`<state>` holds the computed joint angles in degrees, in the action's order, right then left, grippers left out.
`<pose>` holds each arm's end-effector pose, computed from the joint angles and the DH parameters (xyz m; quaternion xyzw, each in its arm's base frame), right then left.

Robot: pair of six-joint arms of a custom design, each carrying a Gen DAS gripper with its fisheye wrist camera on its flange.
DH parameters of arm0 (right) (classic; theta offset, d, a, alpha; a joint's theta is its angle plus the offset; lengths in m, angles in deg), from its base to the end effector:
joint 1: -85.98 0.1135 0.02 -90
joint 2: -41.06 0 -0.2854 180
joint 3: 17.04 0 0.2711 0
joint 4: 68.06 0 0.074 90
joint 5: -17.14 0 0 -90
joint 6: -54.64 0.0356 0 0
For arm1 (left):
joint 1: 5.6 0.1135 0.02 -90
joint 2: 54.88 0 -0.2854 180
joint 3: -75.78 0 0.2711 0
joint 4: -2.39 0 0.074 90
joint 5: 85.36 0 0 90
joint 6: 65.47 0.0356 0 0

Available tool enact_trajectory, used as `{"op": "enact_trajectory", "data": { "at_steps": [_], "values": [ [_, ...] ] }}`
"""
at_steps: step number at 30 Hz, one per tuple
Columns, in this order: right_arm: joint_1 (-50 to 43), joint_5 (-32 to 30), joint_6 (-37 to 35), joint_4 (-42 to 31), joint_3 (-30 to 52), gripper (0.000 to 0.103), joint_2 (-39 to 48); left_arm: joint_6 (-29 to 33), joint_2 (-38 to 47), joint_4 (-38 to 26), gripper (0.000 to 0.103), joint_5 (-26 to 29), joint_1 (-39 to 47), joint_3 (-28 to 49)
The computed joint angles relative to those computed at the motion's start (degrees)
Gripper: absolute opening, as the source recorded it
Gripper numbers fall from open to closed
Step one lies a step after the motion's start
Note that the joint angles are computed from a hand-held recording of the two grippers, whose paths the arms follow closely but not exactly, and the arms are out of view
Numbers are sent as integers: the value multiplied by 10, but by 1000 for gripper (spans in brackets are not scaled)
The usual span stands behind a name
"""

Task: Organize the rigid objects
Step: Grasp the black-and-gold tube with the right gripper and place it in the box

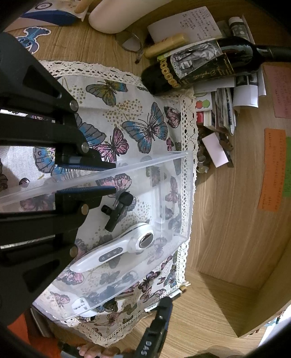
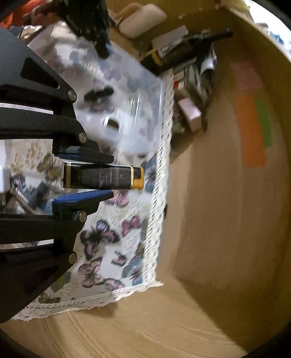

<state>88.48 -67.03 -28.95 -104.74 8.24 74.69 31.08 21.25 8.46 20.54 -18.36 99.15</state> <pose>0.1280 0.0020 0.1548 0.0509 0.9216 -0.0172 0.3844 0.1830 -0.0515 0.0960 0.2047 0.8989 -0.1482 0.3580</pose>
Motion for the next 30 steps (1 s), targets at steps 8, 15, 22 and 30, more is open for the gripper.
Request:
{"op": "enact_trajectory", "data": {
  "at_steps": [8,15,22,30],
  "values": [
    [125,31,52,32,6,22,30,-4,2,7,12,-8,-5,-2],
    [202,37,70,109,8,22,142,-2,-1,5,12,-8,-3,-3],
    [208,-12,66,175,13,22,261,0,-2,3,12,-9,-3,-3],
    [166,-9,58,104,5,31,150,3,-3,-1,12,-8,-1,-1]
  ]
}}
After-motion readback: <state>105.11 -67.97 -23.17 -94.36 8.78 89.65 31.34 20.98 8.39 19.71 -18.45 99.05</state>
